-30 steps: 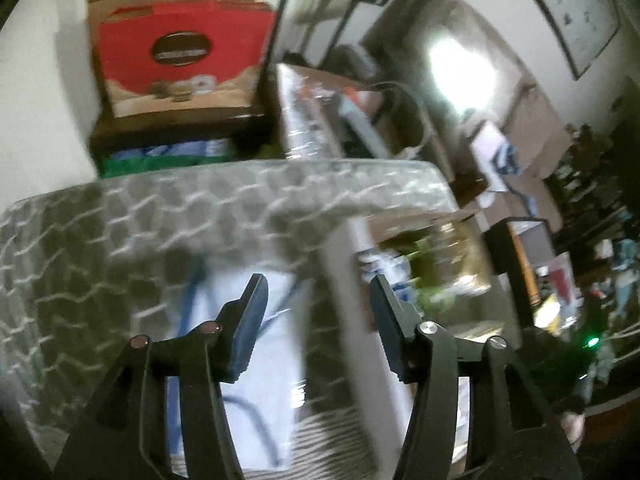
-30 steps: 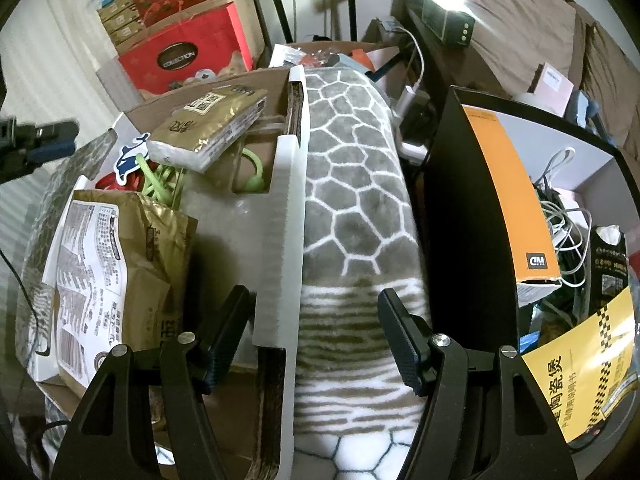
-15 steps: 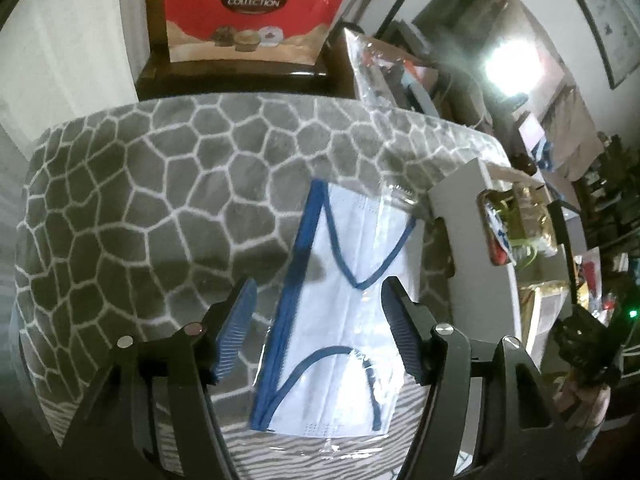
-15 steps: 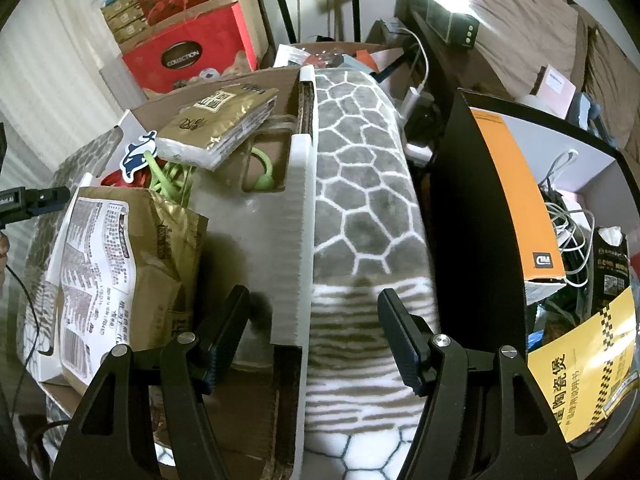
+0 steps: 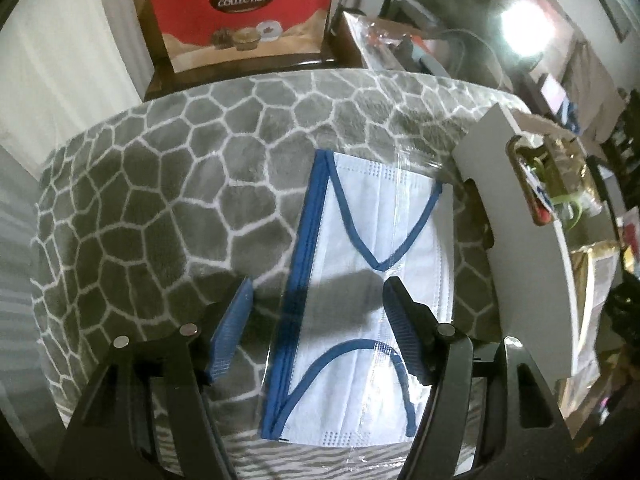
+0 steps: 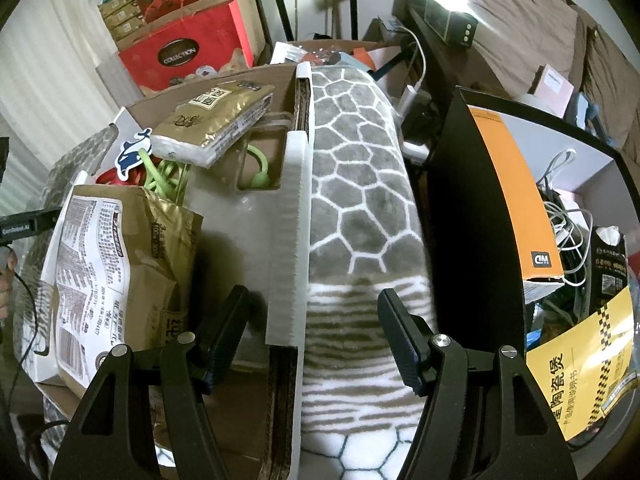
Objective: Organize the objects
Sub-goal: 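Grasp the white face mask with blue trim with the left tool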
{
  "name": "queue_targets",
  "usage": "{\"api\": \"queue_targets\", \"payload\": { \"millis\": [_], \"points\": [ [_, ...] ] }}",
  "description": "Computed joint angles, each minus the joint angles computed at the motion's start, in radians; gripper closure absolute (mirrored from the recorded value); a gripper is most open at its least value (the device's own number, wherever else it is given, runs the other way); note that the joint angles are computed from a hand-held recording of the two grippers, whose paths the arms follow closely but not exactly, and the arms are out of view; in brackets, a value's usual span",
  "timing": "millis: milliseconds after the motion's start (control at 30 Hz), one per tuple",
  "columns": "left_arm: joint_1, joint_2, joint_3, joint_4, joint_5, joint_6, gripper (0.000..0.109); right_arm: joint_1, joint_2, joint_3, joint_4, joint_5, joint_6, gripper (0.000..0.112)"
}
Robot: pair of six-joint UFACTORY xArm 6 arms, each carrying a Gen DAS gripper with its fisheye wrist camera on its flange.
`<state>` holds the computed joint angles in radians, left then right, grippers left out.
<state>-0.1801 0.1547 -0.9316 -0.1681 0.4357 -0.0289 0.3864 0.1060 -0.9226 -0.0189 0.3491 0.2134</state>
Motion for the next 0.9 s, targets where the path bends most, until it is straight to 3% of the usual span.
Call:
{"api": "queue_targets", "payload": {
  "millis": [533, 900],
  "points": [
    [-0.025, 0.012, -0.009, 0.071, -0.014, -0.06, 0.045, 0.003, -0.001, 0.006, 0.002, -0.006, 0.001, 0.045],
    [-0.057, 0.021, -0.011, 0.144, -0.017, -0.128, 0.028, 0.003, -0.002, 0.007, 0.003, -0.007, 0.002, 0.045]
  ]
}}
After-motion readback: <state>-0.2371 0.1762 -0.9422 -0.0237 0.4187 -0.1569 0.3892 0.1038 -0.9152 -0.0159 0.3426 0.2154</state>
